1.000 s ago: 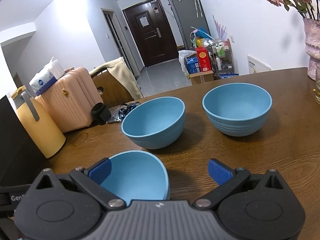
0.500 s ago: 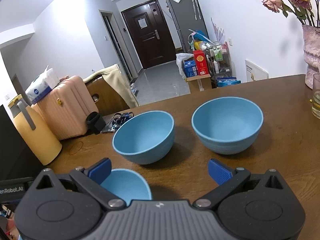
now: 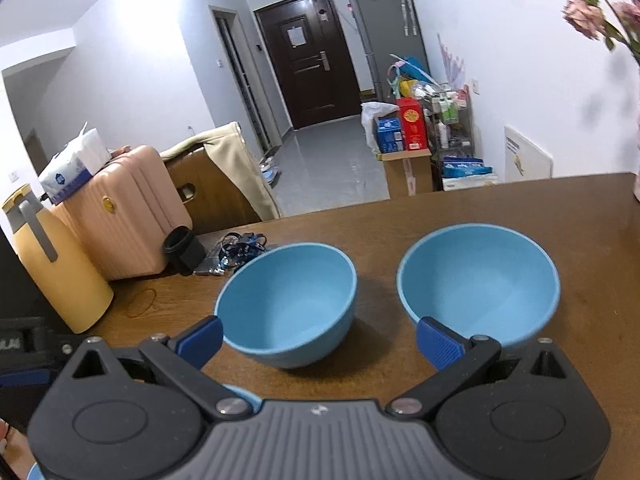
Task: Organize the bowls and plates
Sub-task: 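Move both open grippers to another light-blue bowl, then close the left gripper on the second bowl rim while the right gripper closes beside it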
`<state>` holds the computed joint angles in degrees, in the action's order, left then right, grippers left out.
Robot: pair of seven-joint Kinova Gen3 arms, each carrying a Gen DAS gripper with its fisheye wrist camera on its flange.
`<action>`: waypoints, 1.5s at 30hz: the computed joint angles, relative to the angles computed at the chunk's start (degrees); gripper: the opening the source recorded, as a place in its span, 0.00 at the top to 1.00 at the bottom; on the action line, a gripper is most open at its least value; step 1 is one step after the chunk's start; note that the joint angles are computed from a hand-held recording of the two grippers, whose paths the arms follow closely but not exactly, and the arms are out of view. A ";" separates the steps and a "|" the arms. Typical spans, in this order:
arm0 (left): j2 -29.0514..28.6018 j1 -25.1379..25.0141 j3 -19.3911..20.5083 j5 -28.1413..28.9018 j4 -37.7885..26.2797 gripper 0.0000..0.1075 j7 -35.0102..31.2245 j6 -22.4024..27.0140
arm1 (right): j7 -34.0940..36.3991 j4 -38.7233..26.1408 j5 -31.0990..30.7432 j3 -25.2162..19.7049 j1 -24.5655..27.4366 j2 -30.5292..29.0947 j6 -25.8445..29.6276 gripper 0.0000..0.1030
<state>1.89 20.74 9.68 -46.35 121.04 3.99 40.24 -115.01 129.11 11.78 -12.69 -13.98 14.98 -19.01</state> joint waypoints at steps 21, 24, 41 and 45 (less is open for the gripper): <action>14.65 -0.65 -10.25 8.70 -11.92 0.04 -8.55 -3.99 | 13.38 -16.19 -6.79 4.42 -5.41 9.64 9.99 0.28; 16.38 -0.61 -11.41 10.76 -12.90 0.04 -10.06 -5.26 | 14.43 -18.39 -7.48 3.46 -4.78 11.05 11.87 0.40; 23.63 2.21 -15.91 16.55 -17.85 0.05 -15.48 -5.25 | 19.43 -25.42 -10.62 5.28 -6.78 15.81 17.91 0.60; 24.51 2.36 -16.32 17.56 -18.56 0.08 -16.36 -4.98 | 19.94 -26.32 -11.01 5.46 -6.95 16.47 18.83 0.62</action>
